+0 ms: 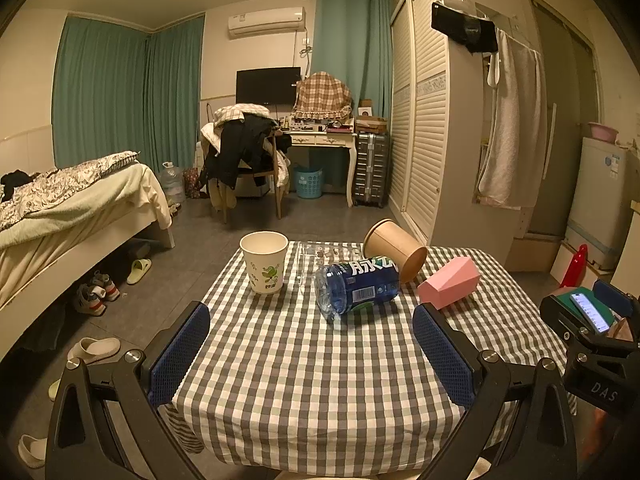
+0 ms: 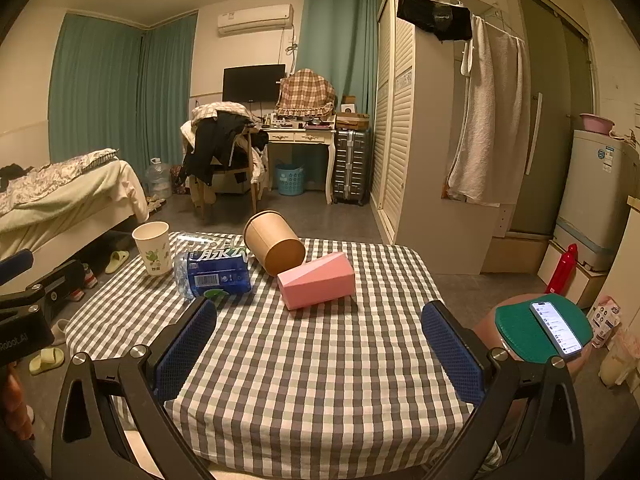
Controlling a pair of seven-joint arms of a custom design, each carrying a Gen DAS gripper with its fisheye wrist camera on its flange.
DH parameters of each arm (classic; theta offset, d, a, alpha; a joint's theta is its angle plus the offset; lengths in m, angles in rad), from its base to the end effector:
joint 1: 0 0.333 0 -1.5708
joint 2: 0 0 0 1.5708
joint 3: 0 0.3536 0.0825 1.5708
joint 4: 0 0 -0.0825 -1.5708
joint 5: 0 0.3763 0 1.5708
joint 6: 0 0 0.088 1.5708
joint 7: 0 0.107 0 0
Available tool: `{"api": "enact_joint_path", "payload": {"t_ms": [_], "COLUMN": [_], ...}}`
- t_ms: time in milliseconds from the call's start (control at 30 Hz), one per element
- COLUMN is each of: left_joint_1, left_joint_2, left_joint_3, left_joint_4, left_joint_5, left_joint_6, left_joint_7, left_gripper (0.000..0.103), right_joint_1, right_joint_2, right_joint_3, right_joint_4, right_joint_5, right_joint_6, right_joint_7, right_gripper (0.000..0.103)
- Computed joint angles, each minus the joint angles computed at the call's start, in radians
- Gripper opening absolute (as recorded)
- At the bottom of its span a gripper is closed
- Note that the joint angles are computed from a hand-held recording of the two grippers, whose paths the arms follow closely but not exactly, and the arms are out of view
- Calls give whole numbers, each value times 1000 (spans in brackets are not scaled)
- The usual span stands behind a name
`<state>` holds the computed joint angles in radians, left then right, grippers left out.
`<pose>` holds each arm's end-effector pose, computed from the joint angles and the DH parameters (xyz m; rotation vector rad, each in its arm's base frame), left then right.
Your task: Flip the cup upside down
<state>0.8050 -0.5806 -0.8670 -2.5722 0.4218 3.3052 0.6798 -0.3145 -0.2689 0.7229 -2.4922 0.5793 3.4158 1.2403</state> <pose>0.4276 -0.1277 0.5335 -1.6412 1.3564 -0.8935 0.4440 0.1539 0.5382 -1.6424 1.3763 -0.9105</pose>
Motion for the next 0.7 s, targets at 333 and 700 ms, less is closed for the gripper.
{"api": "enact_joint_path", "payload": {"t_ms": [333,700], "left_joint_1": [1,7], "left_joint_2": [-3,-2], "left_joint_3": [-1,-9], "left_joint_4": [-6,-6], "left_joint_5": [-3,-7], "left_joint_6": [3,5], "left_joint_7": [1,4], "left_gripper": [103,103], "right_joint_1": [-1,-12], "right_joint_2": [3,9], "right_joint_3": [3,17], "right_joint_4": [1,3], "right_joint_5": [4,14], "right_joint_6": [0,4], "right_joint_7": [-7,-15], "right_gripper": [103,103]}}
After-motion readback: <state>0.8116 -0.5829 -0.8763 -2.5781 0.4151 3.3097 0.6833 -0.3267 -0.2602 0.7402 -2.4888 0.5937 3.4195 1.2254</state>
